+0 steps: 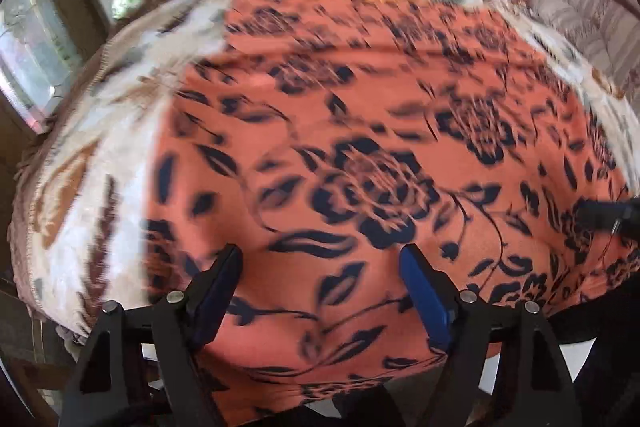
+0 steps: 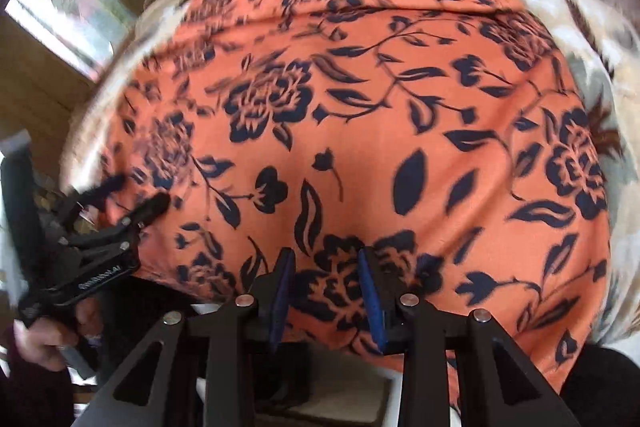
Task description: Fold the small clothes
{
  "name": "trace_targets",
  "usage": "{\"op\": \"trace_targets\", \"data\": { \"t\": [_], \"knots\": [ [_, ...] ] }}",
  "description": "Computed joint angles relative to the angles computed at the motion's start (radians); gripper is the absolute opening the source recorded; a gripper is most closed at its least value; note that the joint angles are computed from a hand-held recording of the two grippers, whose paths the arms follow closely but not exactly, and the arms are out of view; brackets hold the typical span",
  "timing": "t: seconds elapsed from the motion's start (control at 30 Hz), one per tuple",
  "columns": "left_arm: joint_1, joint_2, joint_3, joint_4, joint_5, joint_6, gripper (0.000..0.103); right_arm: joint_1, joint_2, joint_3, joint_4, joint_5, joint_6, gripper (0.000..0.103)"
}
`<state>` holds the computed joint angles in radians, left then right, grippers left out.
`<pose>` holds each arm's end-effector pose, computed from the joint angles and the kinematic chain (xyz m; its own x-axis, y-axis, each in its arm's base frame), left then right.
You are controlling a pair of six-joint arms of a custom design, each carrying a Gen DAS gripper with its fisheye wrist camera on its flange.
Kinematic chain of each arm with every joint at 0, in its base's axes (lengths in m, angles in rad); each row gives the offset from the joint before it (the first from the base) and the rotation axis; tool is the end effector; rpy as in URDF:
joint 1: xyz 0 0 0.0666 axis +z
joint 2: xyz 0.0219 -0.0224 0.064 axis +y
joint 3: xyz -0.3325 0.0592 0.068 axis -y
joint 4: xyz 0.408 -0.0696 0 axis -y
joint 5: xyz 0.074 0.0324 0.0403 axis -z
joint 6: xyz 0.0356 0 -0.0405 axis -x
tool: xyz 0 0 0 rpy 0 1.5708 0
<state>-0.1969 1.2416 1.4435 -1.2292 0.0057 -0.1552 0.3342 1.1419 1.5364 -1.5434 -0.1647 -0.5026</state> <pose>0.4265 -0.0857 0.4551 -0.7986 0.3169 -0.5117 0.3259 0.9424 0.0751 0.3446 0.1254 0.5184 -0.9417 0.1760 -0.2868 0.0760 0.9415 0.3283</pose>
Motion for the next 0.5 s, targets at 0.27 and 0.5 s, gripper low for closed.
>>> {"op": "trace_targets", "data": {
  "t": [0.27, 0.5],
  "knots": [
    [0.067, 0.140, 0.130, -0.048, -0.025, 0.086, 0.081, -0.250, 0.034, 0.071, -0.002, -0.072, 0.022, 0.034],
    [0.074, 0.073, 0.023, 0.025, -0.031, -0.012, 0.083, -0.288, 0.060, 0.046, -0.084, -0.144, 0.063, 0.032]
  ]
}}
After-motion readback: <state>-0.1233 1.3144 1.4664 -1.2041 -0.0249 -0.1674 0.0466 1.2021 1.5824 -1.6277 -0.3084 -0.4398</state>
